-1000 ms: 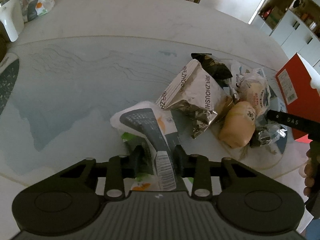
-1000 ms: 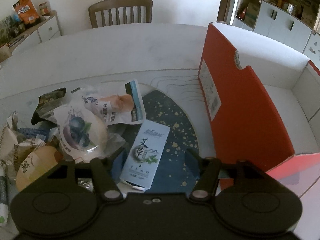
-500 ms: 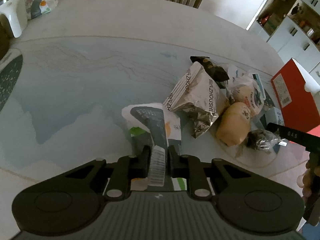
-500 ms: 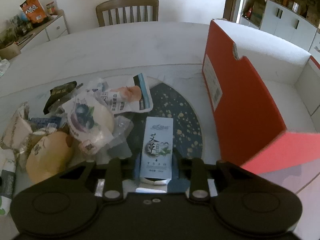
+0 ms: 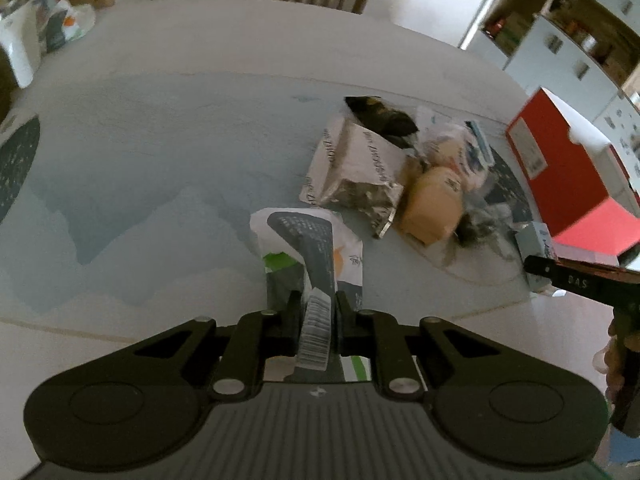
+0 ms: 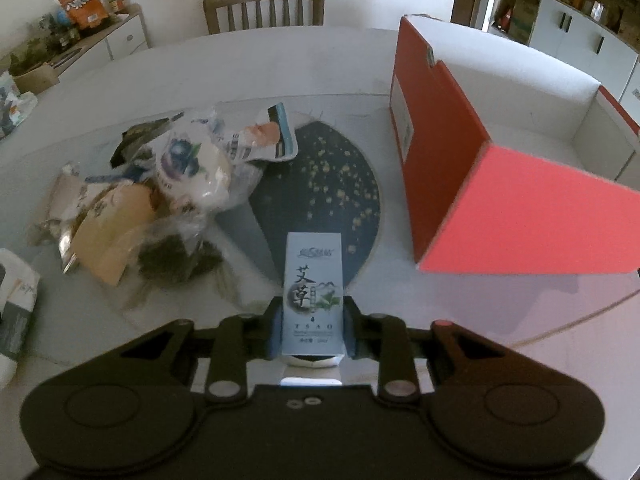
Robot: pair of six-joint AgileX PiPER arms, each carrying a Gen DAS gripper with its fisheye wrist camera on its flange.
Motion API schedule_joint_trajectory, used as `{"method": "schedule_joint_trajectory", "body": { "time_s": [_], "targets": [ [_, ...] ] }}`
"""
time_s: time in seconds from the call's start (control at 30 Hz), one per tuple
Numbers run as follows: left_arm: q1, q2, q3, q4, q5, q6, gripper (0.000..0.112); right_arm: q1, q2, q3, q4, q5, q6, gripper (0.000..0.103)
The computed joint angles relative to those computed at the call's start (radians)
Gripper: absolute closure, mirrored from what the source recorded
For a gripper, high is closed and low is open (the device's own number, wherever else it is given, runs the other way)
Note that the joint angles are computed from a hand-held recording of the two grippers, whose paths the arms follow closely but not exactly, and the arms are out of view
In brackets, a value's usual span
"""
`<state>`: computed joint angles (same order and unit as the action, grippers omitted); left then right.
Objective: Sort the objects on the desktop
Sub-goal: 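Grasp the white-green bag with the left tool while the right tool grasps the small white-blue box, then carry the white-green bag and white-blue box over the red shoebox with both tools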
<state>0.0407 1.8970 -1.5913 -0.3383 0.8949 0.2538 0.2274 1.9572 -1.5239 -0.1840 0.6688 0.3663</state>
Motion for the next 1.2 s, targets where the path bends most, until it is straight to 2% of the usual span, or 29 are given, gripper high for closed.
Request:
{"method": "schedule_joint_trajectory", "body": {
  "time_s": [0.3, 0.57, 0.87, 1.2],
  "targets": [
    [-0.002, -0.050, 0.033, -0.025, -0.003, 0.063, 0.098, 0.020, -0.115, 0.122, -0.013, -0.051, -0.008, 0.076],
    [-0.030, -0.053, -0.027, -0.016, 0.036, 0.095, 0.098, -0.026, -0.202, 0.130, 0.092, -0.019, -0.108, 0.075],
    [-0.085, -0.013, -0.167, -0.016, 0.099, 0.098, 0.098, -0.123, -0.248, 0.068, 0.185, 0.049, -0.243, 0.075],
    [-0.210, 0.124, -0.463, -0.011, 0.193, 0.048, 0.098, -0.265, -0.222, -0.055, 0.320, 0.125, -0.429, 0.076]
  ]
}}
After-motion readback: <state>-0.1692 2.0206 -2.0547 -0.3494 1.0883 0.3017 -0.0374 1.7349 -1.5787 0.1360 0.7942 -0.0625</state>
